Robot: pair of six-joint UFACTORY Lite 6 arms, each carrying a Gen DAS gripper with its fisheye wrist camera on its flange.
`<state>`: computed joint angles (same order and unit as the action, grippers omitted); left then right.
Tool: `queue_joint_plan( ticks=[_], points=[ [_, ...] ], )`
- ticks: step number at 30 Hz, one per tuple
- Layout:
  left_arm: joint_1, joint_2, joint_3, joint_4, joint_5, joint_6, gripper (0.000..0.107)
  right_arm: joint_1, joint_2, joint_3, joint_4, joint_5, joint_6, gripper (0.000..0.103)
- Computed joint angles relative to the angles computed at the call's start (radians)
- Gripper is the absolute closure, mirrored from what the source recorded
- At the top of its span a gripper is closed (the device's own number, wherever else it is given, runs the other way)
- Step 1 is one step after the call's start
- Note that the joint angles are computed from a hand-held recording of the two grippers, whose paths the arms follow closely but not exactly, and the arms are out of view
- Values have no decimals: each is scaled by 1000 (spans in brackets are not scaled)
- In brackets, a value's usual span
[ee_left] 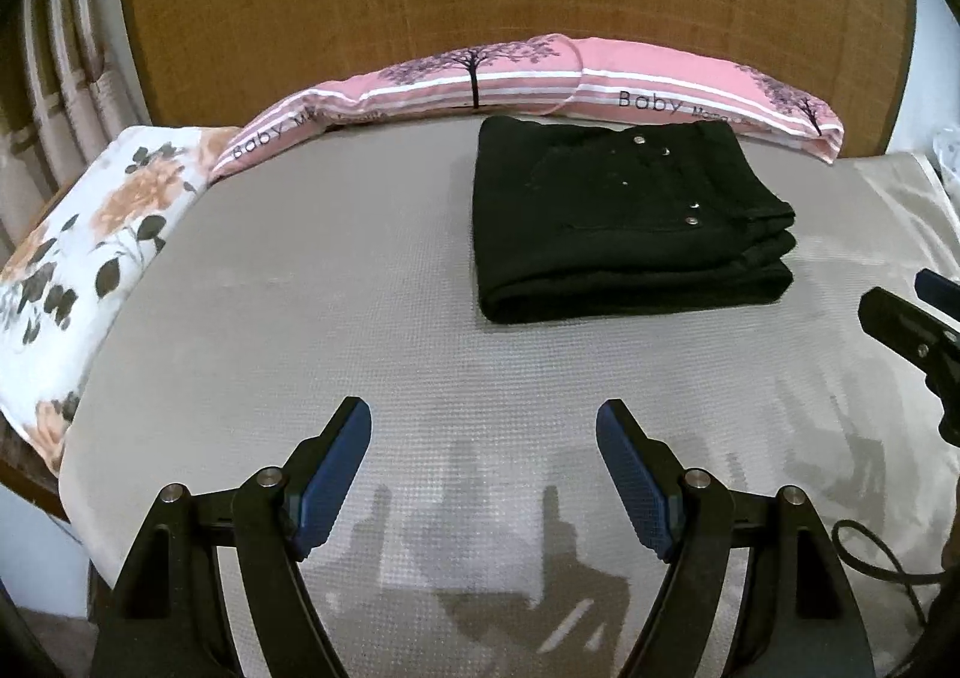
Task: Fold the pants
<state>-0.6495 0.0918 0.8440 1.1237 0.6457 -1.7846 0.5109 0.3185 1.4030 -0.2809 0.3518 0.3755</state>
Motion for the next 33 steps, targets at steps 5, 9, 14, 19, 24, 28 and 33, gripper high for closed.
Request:
queue_joint_plan(
  ticks=[5, 9, 14, 19, 24, 28, 33],
  points=[
    [-1, 11, 0, 13, 15, 1, 29, 1, 16, 12, 41, 15, -45, 2],
    [7, 15, -5, 11, 8, 1, 29, 11, 10, 6, 12, 16, -21, 2],
    [9, 11, -8, 12, 10, -2, 29, 9, 16, 5, 11, 5, -14, 2],
    [6, 12, -11, 11, 10, 0, 29, 11, 25, 3, 19, 3, -17, 2],
    [-1, 12, -14, 23, 7, -20, 29, 22, 18, -9, -40, 0, 30, 2],
    [2, 19, -10, 19, -6, -9, 29, 24, 22, -7, -49, 5, 39, 2],
    [-8, 23, -6, 19, 7, -11, 29, 26, 21, -12, -57, 3, 46, 2]
  ],
)
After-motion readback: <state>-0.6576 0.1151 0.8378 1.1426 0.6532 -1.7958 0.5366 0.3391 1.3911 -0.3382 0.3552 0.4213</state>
